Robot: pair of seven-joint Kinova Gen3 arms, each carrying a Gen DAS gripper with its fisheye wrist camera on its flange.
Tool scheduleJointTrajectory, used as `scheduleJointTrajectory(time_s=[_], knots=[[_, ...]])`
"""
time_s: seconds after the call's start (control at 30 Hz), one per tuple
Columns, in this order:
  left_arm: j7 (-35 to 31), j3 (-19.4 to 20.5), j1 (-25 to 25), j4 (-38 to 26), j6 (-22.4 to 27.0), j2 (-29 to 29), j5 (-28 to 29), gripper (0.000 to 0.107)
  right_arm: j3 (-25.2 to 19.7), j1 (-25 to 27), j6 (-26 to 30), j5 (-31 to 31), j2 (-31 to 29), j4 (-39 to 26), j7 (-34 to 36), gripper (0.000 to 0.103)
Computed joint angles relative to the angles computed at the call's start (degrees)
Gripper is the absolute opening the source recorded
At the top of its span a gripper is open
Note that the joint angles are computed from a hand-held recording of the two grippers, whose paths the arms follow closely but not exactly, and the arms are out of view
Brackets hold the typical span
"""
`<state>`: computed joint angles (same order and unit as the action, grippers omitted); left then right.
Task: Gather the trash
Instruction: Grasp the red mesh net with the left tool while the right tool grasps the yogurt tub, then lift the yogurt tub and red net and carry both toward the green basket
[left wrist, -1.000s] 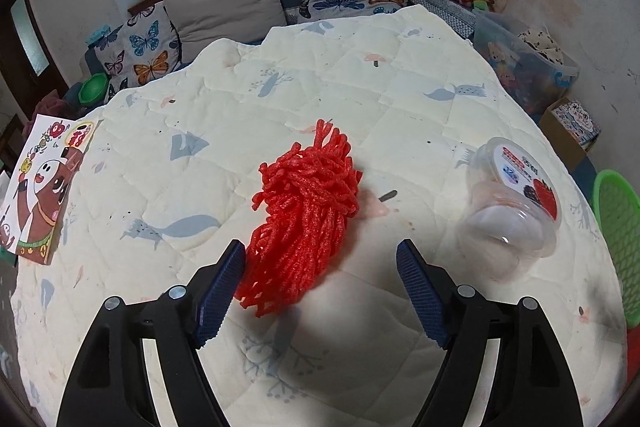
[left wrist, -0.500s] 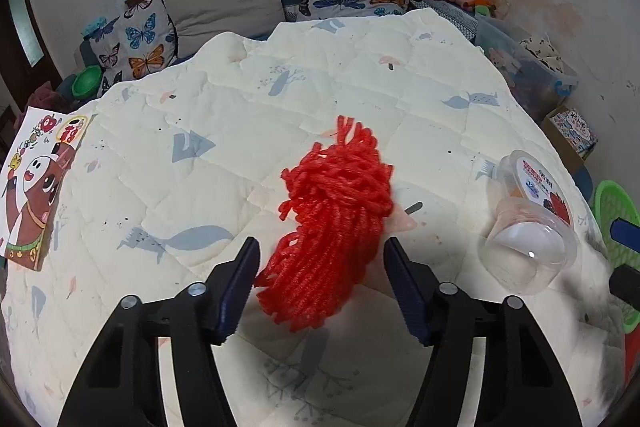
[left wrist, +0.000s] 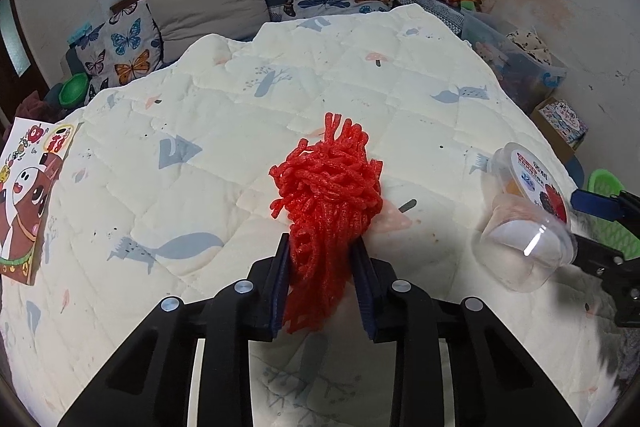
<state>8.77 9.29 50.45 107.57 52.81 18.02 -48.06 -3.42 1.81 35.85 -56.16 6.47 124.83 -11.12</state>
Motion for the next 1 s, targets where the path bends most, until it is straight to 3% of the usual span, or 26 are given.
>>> scheduleJointTrajectory(time_s=[0.33,0.63,0.83,1.0], knots=[[1.1,0.1,0.0,1.3,-1.4,-0.5,-1.1,0.028,-2.5,-2.4,-4.4,0.8,2.0,-1.1,0.0,0.092],[1.8,0.2,-0.2,2.0,-2.2,-0.8,-1.8,0.026,-3.6,-0.4,-3.4,-0.7,5.0,-3.0,-1.0,0.092],[3.2,0.4,0.2,2.4,-2.2,-1.5,-2.6,0.019,-4.6,0.8,-4.7,-4.5,3.5,-1.2,2.4,0.09],[5.1,1.2,1.3,2.4,-1.2,-2.4,-4.0,0.017,-2.2,2.2,-1.1,-6.2,1.2,-0.3,4.7,0.09]])
